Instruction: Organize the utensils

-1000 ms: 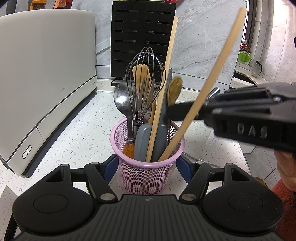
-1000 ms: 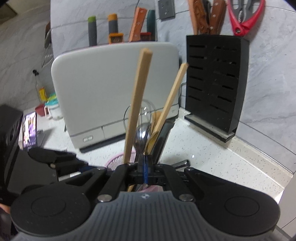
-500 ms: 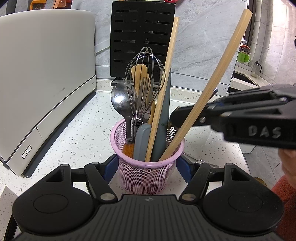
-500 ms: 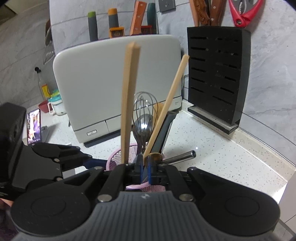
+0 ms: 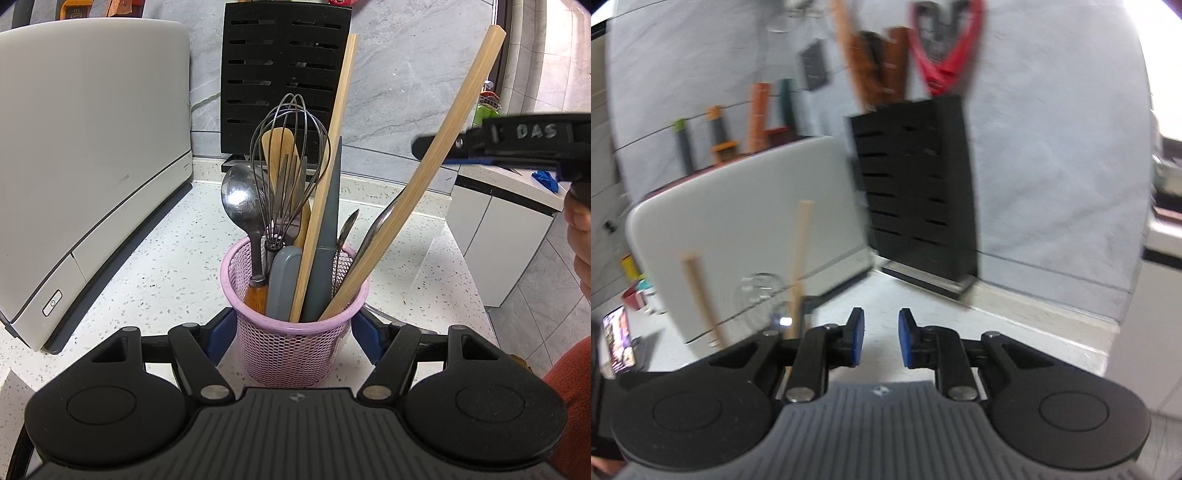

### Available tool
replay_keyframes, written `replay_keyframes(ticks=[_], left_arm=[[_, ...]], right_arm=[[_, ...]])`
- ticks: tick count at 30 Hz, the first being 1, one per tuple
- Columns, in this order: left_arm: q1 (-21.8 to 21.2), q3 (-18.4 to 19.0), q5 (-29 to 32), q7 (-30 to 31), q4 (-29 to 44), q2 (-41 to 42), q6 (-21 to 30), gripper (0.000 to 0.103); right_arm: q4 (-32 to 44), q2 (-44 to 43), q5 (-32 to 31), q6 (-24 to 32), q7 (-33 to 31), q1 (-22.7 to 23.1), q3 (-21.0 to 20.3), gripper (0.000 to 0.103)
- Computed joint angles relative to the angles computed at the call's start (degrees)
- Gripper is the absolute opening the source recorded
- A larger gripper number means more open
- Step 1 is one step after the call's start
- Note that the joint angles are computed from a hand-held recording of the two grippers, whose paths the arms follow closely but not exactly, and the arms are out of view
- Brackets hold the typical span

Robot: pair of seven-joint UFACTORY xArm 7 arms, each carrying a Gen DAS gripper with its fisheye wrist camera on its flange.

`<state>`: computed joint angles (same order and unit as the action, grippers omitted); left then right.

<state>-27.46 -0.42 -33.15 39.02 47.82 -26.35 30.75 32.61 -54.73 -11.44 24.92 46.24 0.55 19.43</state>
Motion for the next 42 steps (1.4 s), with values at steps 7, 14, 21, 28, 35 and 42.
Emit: replay_keyframes(ticks=[7, 14, 21, 28, 35, 42], left_arm=[[0.2, -0.2, 0.2, -0.4, 0.1, 0.1, -0.1, 0.079], [0.1, 0.0, 0.0, 0.0, 0.1, 0.0, 0.1, 0.079], [0.1, -0.1, 0.0, 0.1, 0.1, 0.0, 0.1, 0.078], [0.1, -0.1, 0.0, 0.3, 0.0, 0.0, 0.0, 0.078], [0.1, -0.2, 0.3, 0.2, 0.0, 0.1, -0.2, 0.078], [0.1, -0.2, 0.3, 0.1, 0.0, 0.1, -0.3, 0.078]], right_arm=[[1.8, 5.8, 0.5, 7.4, -6.1, 3.8, -3.8, 0.02], [1.7, 12.3, 0.7, 6.7, -17.9, 9.2, -6.6, 0.02], [1.9, 16.6, -0.2, 6.5, -24.2, 10.8, -5.3, 0.021], [3.4, 20.1, 1.6, 6.4, -24.0, 10.4, -6.9, 0.024], [4.8, 23.6, 9.3, 4.8, -25.1, 11.8, -11.9, 0.032], [5.5, 24.2, 6.9, 5.7, -24.4, 10.0, -9.1, 0.028]])
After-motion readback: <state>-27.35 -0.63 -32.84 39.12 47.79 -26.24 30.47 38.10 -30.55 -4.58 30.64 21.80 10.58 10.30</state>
